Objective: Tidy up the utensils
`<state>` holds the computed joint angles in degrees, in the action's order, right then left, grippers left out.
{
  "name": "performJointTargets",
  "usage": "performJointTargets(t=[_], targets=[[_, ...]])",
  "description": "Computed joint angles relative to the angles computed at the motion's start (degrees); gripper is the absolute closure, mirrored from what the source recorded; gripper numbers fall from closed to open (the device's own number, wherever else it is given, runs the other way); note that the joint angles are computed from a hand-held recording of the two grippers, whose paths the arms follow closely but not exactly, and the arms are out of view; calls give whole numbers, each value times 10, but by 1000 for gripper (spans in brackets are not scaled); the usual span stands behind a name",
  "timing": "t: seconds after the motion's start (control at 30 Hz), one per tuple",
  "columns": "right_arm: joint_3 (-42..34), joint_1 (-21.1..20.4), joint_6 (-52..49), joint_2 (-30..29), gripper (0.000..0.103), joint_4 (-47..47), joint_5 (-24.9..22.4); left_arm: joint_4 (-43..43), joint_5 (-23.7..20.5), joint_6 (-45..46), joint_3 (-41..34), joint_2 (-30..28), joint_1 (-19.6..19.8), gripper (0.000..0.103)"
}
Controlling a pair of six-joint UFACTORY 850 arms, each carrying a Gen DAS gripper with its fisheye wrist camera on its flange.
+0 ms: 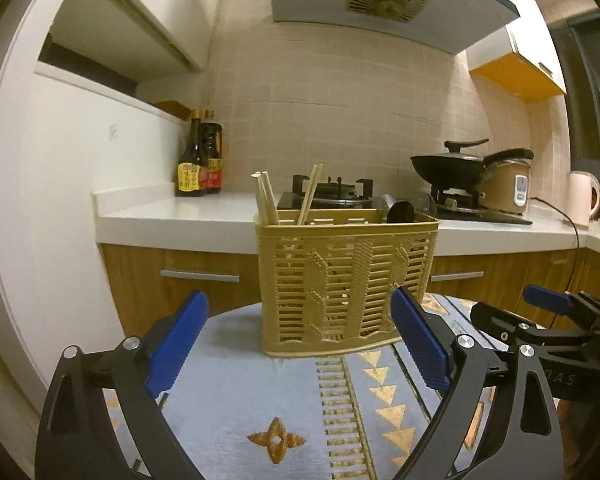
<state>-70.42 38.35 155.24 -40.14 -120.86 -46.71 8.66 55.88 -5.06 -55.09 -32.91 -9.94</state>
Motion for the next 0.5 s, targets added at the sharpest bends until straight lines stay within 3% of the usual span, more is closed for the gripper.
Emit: performJointTargets(t=[0.5], targets=[[14, 14, 17, 0, 12, -13, -55, -70, -17, 60, -6, -1, -17, 8]])
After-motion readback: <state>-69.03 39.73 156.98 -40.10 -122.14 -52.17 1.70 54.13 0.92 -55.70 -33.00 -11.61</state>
